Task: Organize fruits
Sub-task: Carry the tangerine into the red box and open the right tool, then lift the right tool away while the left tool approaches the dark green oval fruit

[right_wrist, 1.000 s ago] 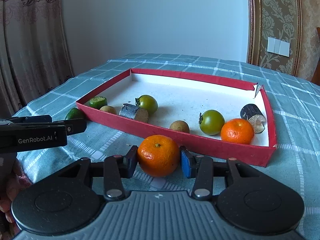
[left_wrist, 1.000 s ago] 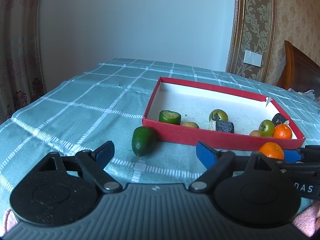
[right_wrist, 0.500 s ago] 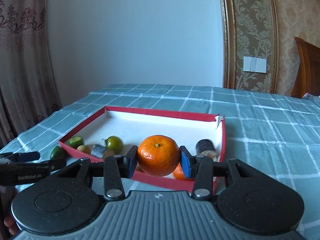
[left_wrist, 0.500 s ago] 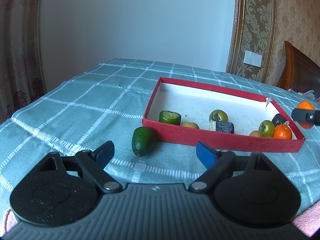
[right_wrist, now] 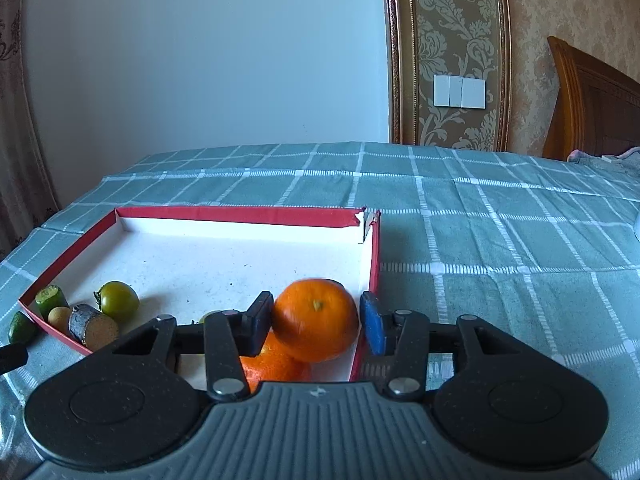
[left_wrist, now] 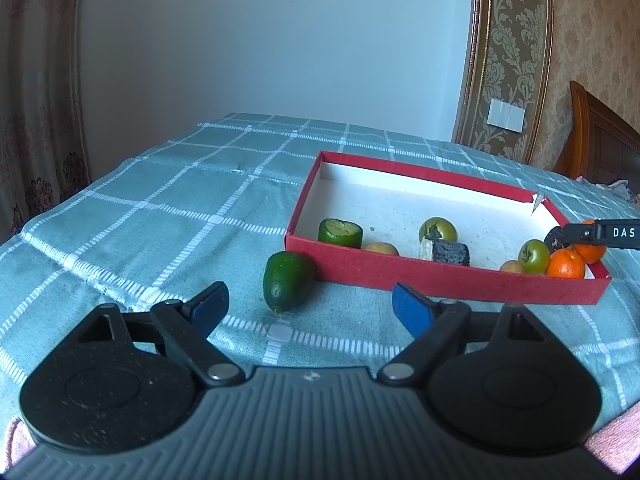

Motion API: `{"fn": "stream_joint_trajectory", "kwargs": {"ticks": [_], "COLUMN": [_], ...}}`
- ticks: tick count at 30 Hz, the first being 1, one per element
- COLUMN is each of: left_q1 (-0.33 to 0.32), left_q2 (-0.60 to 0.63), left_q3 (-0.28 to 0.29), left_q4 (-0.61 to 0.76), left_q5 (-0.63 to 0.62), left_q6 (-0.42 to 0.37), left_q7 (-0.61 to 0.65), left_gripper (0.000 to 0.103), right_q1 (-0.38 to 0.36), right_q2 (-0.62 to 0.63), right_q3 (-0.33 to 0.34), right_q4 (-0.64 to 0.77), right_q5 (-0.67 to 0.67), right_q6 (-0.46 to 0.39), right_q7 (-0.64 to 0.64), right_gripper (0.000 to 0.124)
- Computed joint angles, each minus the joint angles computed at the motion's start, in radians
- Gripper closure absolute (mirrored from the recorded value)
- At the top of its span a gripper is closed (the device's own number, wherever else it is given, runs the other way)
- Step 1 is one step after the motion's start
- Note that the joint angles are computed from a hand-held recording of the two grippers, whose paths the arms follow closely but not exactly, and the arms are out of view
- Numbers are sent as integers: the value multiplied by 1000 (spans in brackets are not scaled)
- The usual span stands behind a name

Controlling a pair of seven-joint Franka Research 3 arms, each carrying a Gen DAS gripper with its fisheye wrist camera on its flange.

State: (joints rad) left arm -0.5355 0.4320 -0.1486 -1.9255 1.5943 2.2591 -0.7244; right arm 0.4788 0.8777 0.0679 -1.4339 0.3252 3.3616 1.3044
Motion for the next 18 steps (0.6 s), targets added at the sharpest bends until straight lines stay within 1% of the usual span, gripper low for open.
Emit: {"fn": "stream_joint_trajectory", "kwargs": {"ticks": [2,4,5,6,7,9,12,13,15,16,17,18], "left_q1": [0,0,0,-1,-1,-1,-3,-4,-4,-5,-5,-6], "left_q2": [0,0,0,1,1,3,5,5,7,8,9,10], "left_q3": [0,0,0,0,0,0,1,1,2,1,1,2], "left_q4": [0,0,1,1,1,5,7,9,11,12,14,16], "left_q5": [0,-3,-4,-4,-4,-10,-10,-13,-17,-21,-26,-29], "left_q6": [0,0,-1,-2,-2,-3,-6,-8,-9,-12,-14,-16], "left_q7": [0,2,2,1,0,6,11,14,16,20,24,28], "left_gripper": [16,16,15,15,15,15,15,15,15,15,15,14], "right_q1": [37,19,-1,-37,-94,-168,-292,-342,-425,-458,-465,-456], "right_q2": [-3,-20,-34,-49,-70,-111,-153,-156,-147,-135,-125,-116], "right_q3": [-42,-13,13,56,118,190,298,340,409,436,439,426], "right_q4": [-19,-61,-90,-124,-169,-256,-382,-417,-461,-477,-482,-484], "right_q5": [26,23,15,-12,-65,-138,-273,-327,-425,-468,-489,-497], "right_q6": [47,123,161,193,222,249,287,298,309,314,325,343], "right_q7": [8,3,4,10,27,72,189,240,333,374,396,405], "right_gripper": [60,53,53,53,53,52,48,46,46,46,46,46]}}
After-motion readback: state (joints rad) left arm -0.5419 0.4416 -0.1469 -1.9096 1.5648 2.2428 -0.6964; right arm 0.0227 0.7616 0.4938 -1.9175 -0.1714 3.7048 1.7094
